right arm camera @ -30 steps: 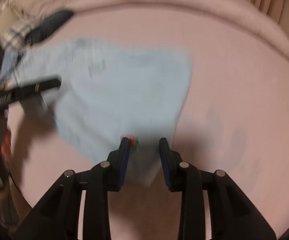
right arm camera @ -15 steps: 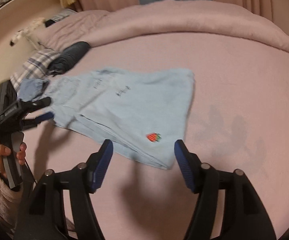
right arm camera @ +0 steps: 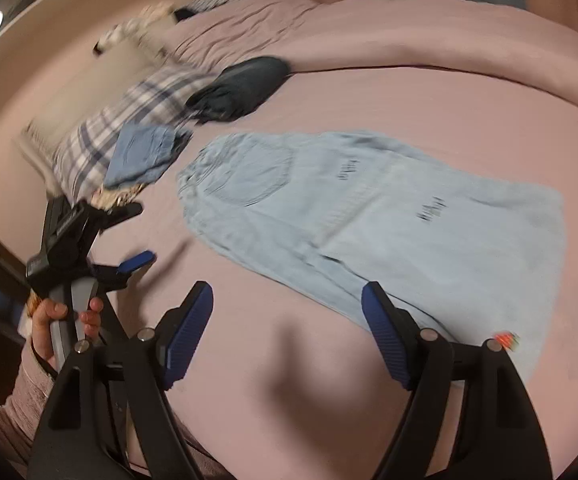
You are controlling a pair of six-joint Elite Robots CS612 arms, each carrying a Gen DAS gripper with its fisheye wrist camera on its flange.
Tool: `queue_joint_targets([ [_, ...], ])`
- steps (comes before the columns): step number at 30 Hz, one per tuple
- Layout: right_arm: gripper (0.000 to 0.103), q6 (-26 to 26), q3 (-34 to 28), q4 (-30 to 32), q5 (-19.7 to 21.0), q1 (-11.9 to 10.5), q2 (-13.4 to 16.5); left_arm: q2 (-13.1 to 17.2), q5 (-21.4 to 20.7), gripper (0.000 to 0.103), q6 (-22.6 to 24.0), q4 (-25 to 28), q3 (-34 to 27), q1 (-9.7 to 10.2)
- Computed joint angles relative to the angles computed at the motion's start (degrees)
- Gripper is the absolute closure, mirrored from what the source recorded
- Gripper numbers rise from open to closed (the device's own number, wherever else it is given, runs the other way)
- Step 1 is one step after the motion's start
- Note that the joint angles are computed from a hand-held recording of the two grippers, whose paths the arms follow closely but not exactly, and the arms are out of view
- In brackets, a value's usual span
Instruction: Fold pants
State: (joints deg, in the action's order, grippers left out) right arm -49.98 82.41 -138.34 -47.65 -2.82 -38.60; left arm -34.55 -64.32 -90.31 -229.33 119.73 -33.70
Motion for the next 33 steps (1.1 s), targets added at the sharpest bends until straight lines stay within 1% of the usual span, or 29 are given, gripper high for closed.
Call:
queue_joint_targets([
  [3, 0.026, -2.86, 0.01, 1.56, -0.99, 1.62, -0.2, 0.82, -1.72, 0.007, 1.4, -1.01, -1.56, 1.1],
  [6, 0.026, -3.94, 0.03, 1.89, -1.06, 2.71, -0.11, 1.6, -4.33, 0.007, 2.11, -1.79, -3.28, 2.65],
  [8, 0.026, -4.04, -0.08, 1.56, -1.39, 3.61, 0.08, 1.63, -4.44, 0.007, 3.07, -0.97, -3.99, 3.38],
  [11, 0.026, -5.2, -0.56, 1.33, -1.52, 4.84, 0.5, 1.9, -4.52, 0.007, 2.33, 0.04, -4.58, 4.28],
  [13, 0.026, -5.76, -0.64, -0.13, -1.47, 5.68, 0.82, 2.11, -4.4, 0.007, 1.87, 0.18, -5.16, 4.85],
  [15, 0.026, -5.8, -1.0, -1.04, -1.58, 6.39, 1.26, 2.2, -5.39, 0.007, 1.36, 0.98, -5.85, 5.61],
  [17, 0.026, -5.33, -1.59, -0.78, -1.4, 6.85, 1.71, 2.27, -5.43, 0.008, 0.8, 1.24, -6.13, 5.8],
  [18, 0.026, -4.9, -1.92, -0.73, -1.39, 7.06, 1.99, 2.35, -5.15, 0.017, 0.88, 0.94, -6.18, 5.78],
  [19, 0.026, -4.51, -2.02, -1.01, -1.49, 7.24, 2.16, 2.65, -5.76, 0.026, 1.12, 0.15, -6.4, 5.92],
  [21, 0.026, -3.86, -2.15, -1.75, -1.78, 7.47, 2.4, 3.4, -8.76, 0.063, 0.93, -1.11, -6.83, 6.51],
  [22, 0.027, -3.44, -2.22, -2.08, -1.83, 7.51, 2.54, 3.8, -9.98, 0.067, 0.47, -1.62, -7.02, 6.74],
  [23, 0.026, -3.13, -2.16, -2.24, -1.87, 7.51, 2.57, 3.97, -10.11, 0.069, -0.67, -1.44, -6.89, 6.72],
  [24, 0.026, -2.7, -2.16, -2.32, -2.04, 7.46, 2.64, 4.17, -9.76, 0.072, -1.68, -1.86, -6.71, 6.59],
  [25, 0.027, -2.42, -2.23, -2.33, -2.17, 7.39, 2.71, 4.29, -9.41, 0.073, -2.33, -2.56, -6.53, 6.43],
  [26, 0.027, -2.16, -2.29, -2.4, -2.34, 7.31, 2.78, 4.1, -8.78, 0.075, -2.23, -2.59, -6.33, 6.18],
  [28, 0.027, -1.77, -2.33, -2.52, -2.81, 7.09, 2.87, 2.62, -6.44, 0.076, 0.09, 0.1, -5.73, 5.29],
  [29, 0.027, -1.58, -2.34, -2.58, -3.0, 6.95, 2.89, 1.64, -5.14, 0.076, 2.26, 1.77, -5.47, 4.76],
  [31, 0.027, -1.09, -2.68, -2.4, -3.28, 6.69, 3.05, -0.94, -1.75, 0.076, 8.43, 6.93, -5.07, 3.55],
  [32, 0.027, -0.79, -2.96, -1.82, -3.02, 6.5, 3.13, -2.38, 0.5, 0.076, 12.52, 10.29, -5.07, 2.8],
  [33, 0.026, -0.24, -3.44, -0.65, -2.45, 6.24, 3.25, -3.92, 3.64, 0.076, 17.99, 14.05, -5.27, 1.67],
])
